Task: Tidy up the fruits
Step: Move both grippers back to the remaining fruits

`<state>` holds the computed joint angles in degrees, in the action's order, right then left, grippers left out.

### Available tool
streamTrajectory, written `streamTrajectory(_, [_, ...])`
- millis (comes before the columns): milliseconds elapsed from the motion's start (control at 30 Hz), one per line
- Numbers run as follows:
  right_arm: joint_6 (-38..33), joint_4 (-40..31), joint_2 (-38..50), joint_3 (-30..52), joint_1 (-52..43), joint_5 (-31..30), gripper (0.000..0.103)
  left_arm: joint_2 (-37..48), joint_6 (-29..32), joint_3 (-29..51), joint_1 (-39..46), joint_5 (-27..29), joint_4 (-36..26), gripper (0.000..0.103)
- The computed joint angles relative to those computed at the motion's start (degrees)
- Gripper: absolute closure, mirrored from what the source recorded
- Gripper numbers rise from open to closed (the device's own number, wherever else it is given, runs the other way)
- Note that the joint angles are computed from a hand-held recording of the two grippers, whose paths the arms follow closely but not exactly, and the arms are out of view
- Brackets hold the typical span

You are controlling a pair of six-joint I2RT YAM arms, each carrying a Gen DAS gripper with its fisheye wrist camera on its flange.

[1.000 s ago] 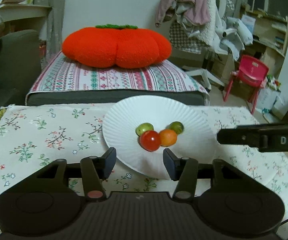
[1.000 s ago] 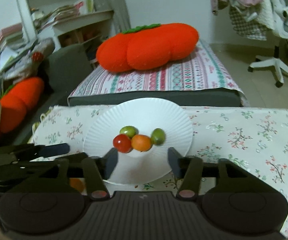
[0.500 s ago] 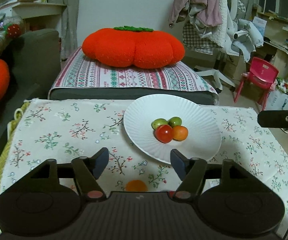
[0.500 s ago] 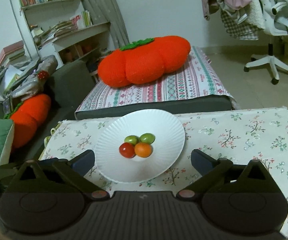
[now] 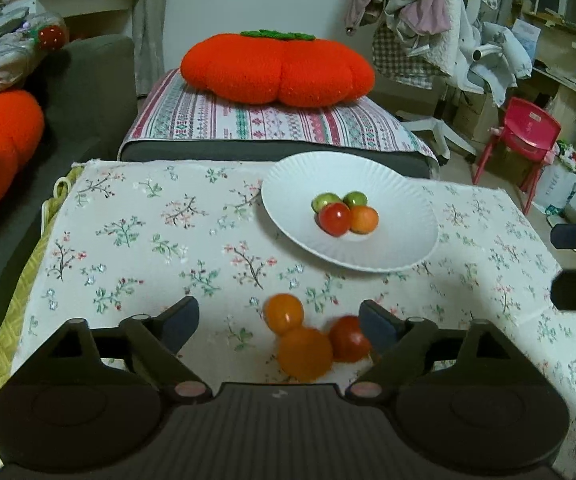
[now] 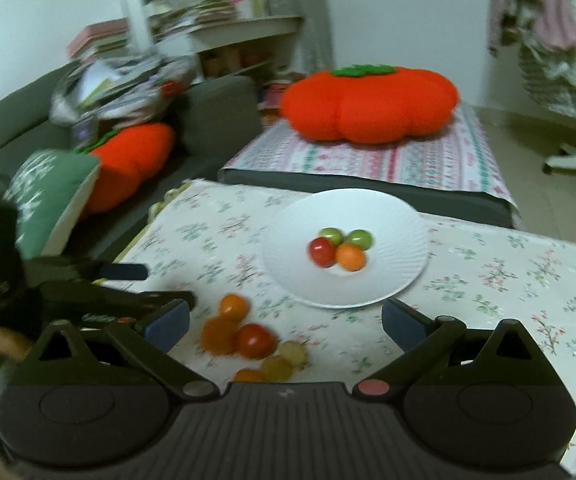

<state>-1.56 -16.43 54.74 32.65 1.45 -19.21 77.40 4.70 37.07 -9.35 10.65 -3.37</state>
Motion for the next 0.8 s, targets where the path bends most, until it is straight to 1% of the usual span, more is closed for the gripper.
streamTrajectory(100, [-0.78,-1.99,-0.95,-0.67,0.89,-0.51,0.0,0.21,1.13,-1.27,-1.75,-3.09,1.0,0.02])
streamTrajectory(167, [-1.29,-2.5,-0.07,-0.8,2.41,1.47,0.0,0.95,1.65,-1.63,-2.59,-4.69,1.24,0.02])
streamTrajectory(233, [-1.03,-2.17,1.28,-0.72,4.1,4.02,0.001,1.88,1.94,-1.78,-2.92,-4.98,1.1,0.02])
streamTrajectory(367, [0.39,-1.1,2.5,-1.01,4.83,4.56,0.001,3.57,2.25,-2.13,-3.48,-5.81,1.62,0.02])
streamTrajectory(433, [1.48,0.12,2.62,-1.79,5.69,5.74,0.007,4.5,2.93,-2.14,-4.07,-6.57,1.82,0.021])
streamTrajectory(567, [2.29,0.7,3.42,-2.3,6.9,8.24,0.012,5.28,4.32,-2.54,-4.69,-6.29,2.87,0.029])
streamTrajectory(667, [2.38,0.49,4.35,-2.19,7.18,8.64,0.02,6.39,4.85,-2.5,-4.93,-5.53,3.33,0.037])
streamTrajectory(733, [1.81,-0.11,4.97,-1.84,7.3,8.26,0.029,7.45,4.99,-2.32,-6.03,-6.74,3.79,0.04])
streamTrajectory(800, [1.31,-0.46,5.3,-1.66,7.73,7.99,0.031,8.26,5.56,-2.41,-6.97,-7.48,4.95,0.043])
